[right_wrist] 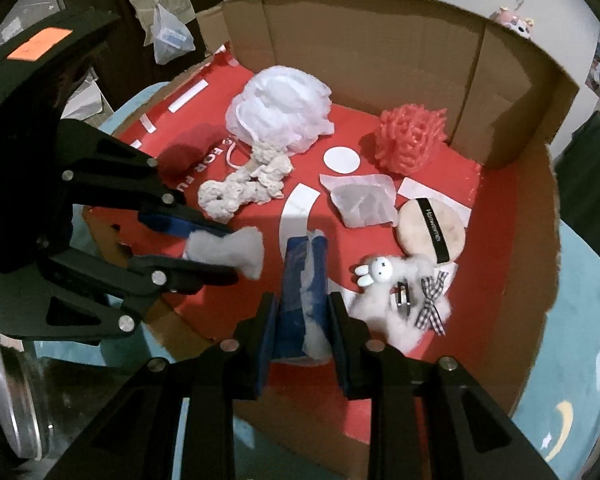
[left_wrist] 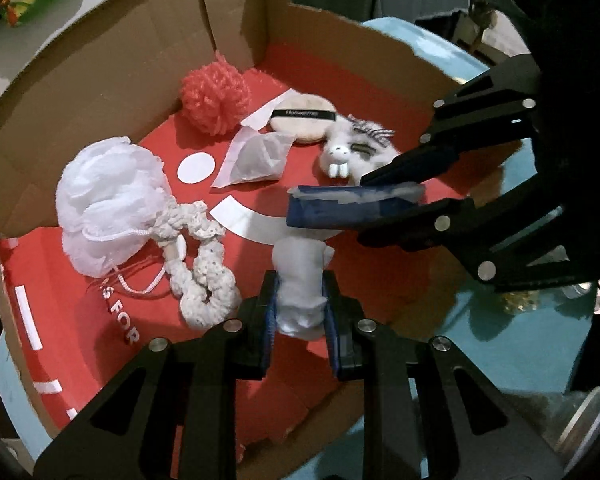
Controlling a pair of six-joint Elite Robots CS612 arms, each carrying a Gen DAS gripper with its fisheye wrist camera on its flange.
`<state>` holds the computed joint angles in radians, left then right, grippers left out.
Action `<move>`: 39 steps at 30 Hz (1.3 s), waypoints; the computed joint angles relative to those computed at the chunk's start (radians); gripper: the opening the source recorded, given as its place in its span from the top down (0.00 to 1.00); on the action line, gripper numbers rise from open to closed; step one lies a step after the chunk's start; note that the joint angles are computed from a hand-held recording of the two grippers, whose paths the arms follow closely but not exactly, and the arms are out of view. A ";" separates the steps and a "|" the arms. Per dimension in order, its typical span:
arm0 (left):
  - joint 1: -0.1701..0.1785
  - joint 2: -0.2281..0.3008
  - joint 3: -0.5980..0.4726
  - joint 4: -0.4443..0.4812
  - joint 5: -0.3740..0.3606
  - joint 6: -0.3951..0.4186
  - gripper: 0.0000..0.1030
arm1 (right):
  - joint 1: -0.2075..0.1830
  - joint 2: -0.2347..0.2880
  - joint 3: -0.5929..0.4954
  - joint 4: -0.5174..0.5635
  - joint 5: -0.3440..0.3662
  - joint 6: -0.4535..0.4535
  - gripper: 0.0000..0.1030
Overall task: Organize soft objects
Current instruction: 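Lower the sock and toothpaste tube into the box and open both tools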
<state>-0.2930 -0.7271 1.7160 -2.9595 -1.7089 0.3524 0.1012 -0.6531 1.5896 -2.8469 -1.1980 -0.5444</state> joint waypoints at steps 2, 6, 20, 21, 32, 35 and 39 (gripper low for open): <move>-0.002 0.009 -0.016 0.023 0.010 0.000 0.81 | 0.001 0.008 -0.012 0.008 -0.002 0.002 0.73; -0.004 0.020 -0.034 0.052 0.023 -0.003 0.81 | 0.003 0.017 -0.025 0.026 -0.007 -0.004 0.73; -0.017 0.030 -0.052 0.074 0.047 -0.001 0.80 | 0.016 0.036 -0.041 0.032 -0.039 0.000 0.71; -0.018 0.030 -0.052 0.076 0.048 -0.002 0.80 | 0.015 0.035 -0.040 0.032 -0.038 0.000 0.71; -0.022 0.029 -0.051 0.083 0.048 0.012 0.78 | 0.010 0.035 -0.048 0.055 -0.019 0.003 0.53; -0.021 0.028 -0.053 0.091 0.042 0.007 0.77 | 0.007 0.033 -0.043 0.049 -0.013 0.008 0.52; -0.018 0.027 -0.054 0.095 0.034 -0.005 0.77 | -0.003 0.026 -0.035 0.047 0.002 0.019 0.48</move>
<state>-0.3113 -0.7004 1.6623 -2.8645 -1.6745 0.3476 0.0986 -0.6273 1.5544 -2.7998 -1.1962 -0.5256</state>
